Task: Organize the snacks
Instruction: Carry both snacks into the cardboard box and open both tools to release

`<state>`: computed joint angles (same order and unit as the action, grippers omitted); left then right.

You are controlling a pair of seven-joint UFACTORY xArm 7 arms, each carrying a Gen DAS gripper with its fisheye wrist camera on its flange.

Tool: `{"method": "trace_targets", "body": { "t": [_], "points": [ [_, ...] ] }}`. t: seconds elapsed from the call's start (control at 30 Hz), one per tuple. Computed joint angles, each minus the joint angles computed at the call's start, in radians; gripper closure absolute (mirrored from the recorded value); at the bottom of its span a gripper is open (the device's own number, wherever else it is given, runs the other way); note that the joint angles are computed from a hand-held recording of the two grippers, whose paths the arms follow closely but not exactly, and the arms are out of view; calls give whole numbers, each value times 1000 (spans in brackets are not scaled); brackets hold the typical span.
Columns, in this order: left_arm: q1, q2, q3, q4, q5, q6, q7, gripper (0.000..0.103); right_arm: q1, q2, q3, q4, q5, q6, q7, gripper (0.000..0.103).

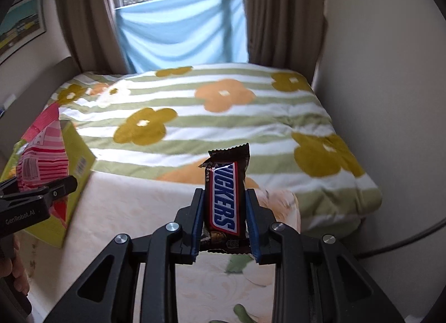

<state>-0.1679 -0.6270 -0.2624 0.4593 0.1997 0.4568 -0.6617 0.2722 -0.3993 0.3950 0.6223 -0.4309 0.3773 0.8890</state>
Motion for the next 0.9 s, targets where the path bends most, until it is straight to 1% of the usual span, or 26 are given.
{"method": "trace_targets", "body": {
  "t": [0.1,0.2,0.3,0.33,0.4,0.43,0.57,0.63,0.67,0.73,0.77,0.83,0.87,0.9],
  "points": [
    [10,-97,33,-9,1,56,22,31,47,17,-8,75,31,18,-57,77],
    [35,-197,90,-17,-5,118,81,31,65,58,16,152,31,29,-68,77],
    [56,-264,153,-30,-26,145,160,31,96,132,38,249,24,36,-67,77],
    [68,-281,187,-29,-33,163,202,31,101,159,52,285,3,47,-48,77],
    [98,-295,216,-29,-48,170,256,31,130,228,65,363,-28,61,-22,77],
    [110,-300,249,-27,-54,173,302,31,143,252,68,389,-47,65,-2,77],
    [164,-282,336,-6,-66,187,464,31,215,403,91,564,-165,145,94,77],
    [177,-255,403,6,-83,179,564,31,261,486,85,648,-176,155,137,77],
    [182,-240,424,11,-92,174,603,31,288,528,78,692,-192,167,166,77],
    [190,-201,487,31,-108,176,707,31,362,617,54,801,-259,243,230,77],
    [193,-187,503,34,-119,177,744,31,403,667,39,863,-287,280,258,77],
    [195,-126,558,62,-136,181,844,31,461,731,10,946,-305,318,289,77],
    [201,-108,563,68,-146,179,870,31,498,778,-7,1006,-317,347,305,77],
    [200,-78,583,82,-160,176,910,31,521,798,-21,1034,-315,361,309,77]
  ]
}}
